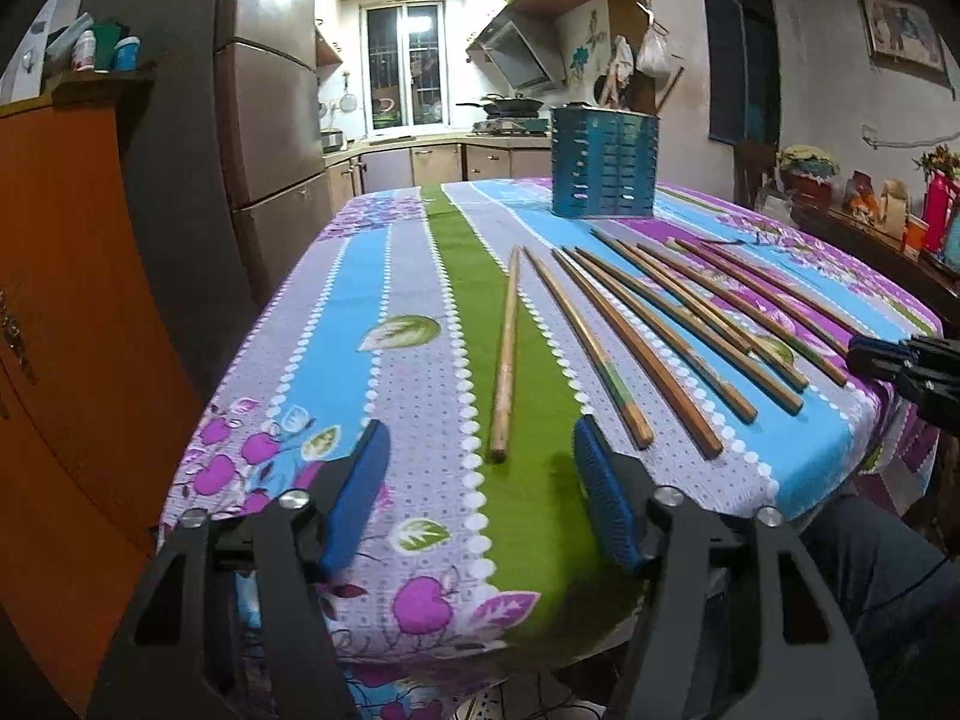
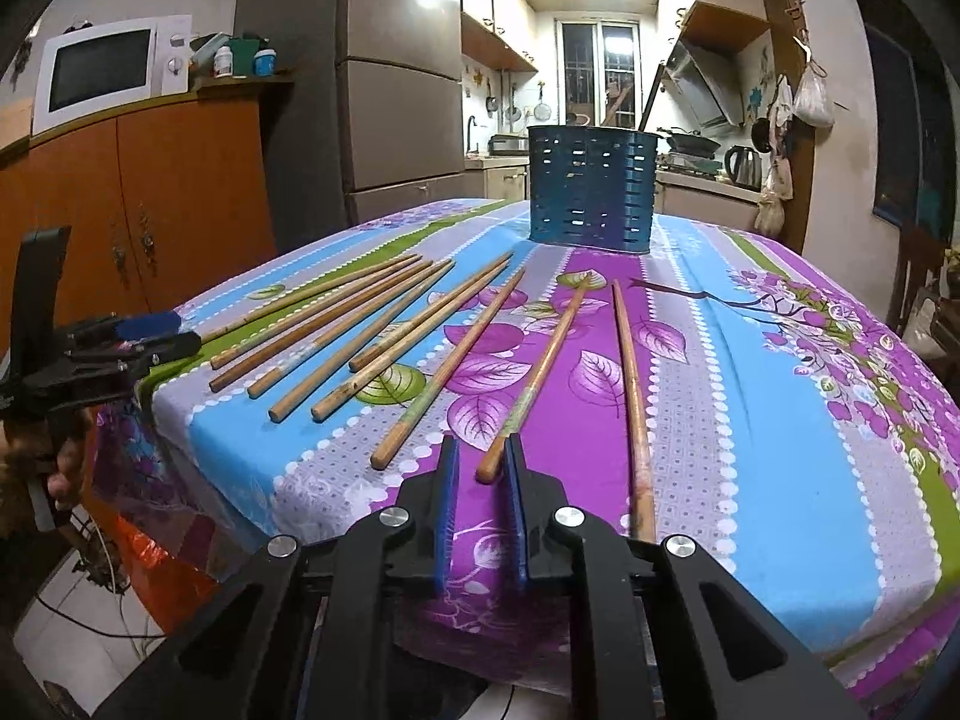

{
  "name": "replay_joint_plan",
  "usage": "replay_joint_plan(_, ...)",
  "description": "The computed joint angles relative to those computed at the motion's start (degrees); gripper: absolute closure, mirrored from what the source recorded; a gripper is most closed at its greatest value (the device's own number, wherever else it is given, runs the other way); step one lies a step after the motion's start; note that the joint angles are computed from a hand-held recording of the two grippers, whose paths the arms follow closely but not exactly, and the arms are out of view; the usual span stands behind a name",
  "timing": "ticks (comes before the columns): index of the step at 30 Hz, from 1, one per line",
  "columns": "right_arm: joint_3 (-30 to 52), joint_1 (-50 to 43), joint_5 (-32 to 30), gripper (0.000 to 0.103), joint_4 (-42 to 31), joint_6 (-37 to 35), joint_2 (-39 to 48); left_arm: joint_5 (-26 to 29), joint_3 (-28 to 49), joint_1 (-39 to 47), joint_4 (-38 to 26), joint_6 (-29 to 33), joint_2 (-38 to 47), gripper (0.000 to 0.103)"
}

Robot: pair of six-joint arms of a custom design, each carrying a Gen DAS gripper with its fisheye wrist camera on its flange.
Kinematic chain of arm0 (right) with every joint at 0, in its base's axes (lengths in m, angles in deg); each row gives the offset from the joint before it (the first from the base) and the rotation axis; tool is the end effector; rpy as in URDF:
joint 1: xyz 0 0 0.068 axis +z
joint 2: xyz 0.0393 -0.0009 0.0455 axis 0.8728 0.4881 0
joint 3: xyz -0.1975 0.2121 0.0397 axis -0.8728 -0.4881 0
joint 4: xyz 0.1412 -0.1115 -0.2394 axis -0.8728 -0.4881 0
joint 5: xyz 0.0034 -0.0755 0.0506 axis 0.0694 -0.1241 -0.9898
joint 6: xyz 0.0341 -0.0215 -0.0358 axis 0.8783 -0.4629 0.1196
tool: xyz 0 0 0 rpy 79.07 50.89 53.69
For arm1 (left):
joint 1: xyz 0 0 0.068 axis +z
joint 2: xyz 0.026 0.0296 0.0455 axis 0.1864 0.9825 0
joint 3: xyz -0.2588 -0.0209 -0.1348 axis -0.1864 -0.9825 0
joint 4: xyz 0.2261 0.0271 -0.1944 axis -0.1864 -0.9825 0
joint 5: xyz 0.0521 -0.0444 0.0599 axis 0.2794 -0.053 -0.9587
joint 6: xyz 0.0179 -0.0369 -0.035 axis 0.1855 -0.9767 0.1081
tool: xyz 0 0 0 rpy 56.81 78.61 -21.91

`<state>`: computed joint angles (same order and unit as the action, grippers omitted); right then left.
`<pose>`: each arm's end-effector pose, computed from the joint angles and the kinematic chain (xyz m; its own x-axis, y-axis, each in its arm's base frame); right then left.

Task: Organize utensils
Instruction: 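Close the left gripper on a chopstick while the right gripper grasps another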

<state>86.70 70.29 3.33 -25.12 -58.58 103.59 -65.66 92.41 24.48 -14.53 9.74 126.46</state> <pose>0.2945 0.0670 0.0419 -0.3828 -0.3008 -0.8735 -0.6732 0.7383 0.0408 0.2182 0.0520 0.0542 -0.5288 -0.0581 -0.8468 -0.1724 0.9842 0.0401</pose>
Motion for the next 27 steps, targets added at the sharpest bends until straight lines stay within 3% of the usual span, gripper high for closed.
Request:
replay_joint_plan(5,-0.49,0.5,1.26,0.086,4.57,2.06,1.89,1.6,0.92,-0.26,2.17,0.22,3.01,0.073)
replay_joint_plan(7,-0.62,0.79,1.76,0.086,6.15,2.63,2.59,1.82,1.29,-0.38,2.74,0.39,3.73,0.078)
replay_joint_plan(15,-2.29,2.19,4.96,0.086,14.04,3.54,5.5,2.75,1.71,-0.11,9.14,-0.13,8.54,0.08)
replay_joint_plan(23,-2.65,2.47,5.81,0.086,16.7,4.82,6.71,2.1,1.08,-0.38,14.13,-1.9,11.47,0.081)
replay_joint_plan(27,-2.66,2.51,5.85,0.087,17.07,5.62,6.86,0.83,0.87,-0.38,15.95,-3.31,12.55,0.097)
